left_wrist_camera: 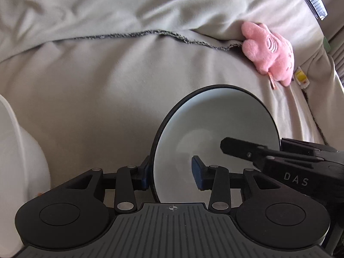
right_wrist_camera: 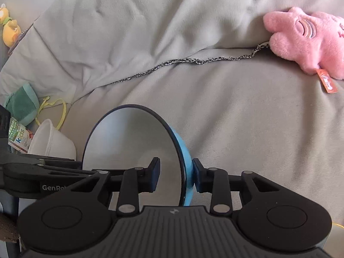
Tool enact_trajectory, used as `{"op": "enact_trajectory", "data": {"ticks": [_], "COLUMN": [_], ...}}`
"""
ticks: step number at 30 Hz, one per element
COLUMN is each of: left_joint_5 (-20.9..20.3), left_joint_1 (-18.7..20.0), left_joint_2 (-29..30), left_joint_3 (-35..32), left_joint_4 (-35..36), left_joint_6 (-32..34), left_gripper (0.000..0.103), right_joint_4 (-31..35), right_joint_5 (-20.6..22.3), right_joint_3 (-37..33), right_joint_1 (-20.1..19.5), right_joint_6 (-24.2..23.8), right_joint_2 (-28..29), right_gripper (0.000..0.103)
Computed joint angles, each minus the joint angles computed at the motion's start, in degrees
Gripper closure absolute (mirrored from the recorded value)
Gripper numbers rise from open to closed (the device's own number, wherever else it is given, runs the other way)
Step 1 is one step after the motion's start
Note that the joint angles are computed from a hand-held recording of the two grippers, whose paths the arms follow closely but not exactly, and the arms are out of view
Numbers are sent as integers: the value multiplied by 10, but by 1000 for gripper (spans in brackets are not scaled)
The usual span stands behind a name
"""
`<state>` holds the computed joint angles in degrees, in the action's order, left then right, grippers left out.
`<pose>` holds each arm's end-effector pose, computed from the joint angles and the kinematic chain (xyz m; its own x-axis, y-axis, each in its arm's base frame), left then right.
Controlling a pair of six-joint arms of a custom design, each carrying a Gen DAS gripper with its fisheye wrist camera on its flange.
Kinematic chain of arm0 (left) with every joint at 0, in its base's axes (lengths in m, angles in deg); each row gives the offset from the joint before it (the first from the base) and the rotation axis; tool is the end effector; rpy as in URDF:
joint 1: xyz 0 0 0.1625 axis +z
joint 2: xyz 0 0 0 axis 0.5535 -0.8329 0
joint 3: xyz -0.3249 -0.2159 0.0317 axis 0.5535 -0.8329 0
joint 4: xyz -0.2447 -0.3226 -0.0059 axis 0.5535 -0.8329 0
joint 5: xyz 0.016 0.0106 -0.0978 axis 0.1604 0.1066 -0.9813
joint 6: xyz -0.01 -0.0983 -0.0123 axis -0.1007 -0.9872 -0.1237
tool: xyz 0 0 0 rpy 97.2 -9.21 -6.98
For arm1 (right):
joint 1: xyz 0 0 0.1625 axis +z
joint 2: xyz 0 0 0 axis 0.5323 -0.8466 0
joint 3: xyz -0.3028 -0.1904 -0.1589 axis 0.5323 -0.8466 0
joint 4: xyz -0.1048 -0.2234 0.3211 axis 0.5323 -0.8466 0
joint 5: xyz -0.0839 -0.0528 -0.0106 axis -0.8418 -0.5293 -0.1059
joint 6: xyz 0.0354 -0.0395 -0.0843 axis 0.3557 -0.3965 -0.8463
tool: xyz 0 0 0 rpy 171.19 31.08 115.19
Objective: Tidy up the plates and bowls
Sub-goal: 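Grasp the blue enamel bowl rim with both tools and lift it, then lower the blue bowl into the yellow-rimmed bowl and open both tools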
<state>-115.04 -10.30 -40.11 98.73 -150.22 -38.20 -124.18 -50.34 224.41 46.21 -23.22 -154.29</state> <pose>-0.4463 -0.3652 -0.0028 -0.8235 0.4803 -0.3020 0.5101 0.8598 -0.0235 0.0478 -0.2713 0.3857 -0.8717 0.1685 0.4602 -0.1807 0.7624 -0.6214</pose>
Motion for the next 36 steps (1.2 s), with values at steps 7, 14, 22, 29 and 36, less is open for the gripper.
{"op": "enact_trajectory", "data": {"ticks": [7,14,22,29,36], "left_joint_5": [24,28,19,31,58], "left_joint_1": [-13,-15,-9,-16,-60], "left_joint_2": [26,41,37,37,8], "left_joint_3": [-22,-34,-28,-27,-12], "left_joint_4": [15,35,26,25,46], "left_joint_6": [9,8,-4,-25,-50], "left_gripper": [70,69,68,67,66], "right_joint_4": [4,18,15,31,120], "right_joint_5": [-4,20,57,90,130], "right_joint_3": [-2,-3,8,19,18], "right_joint_1": [-21,-38,-66,-85,-91], "right_joint_6": [3,-6,-26,-32,-30], "right_joint_2": [6,6,-3,-39,-147], "right_gripper": [68,64,63,63,63]}}
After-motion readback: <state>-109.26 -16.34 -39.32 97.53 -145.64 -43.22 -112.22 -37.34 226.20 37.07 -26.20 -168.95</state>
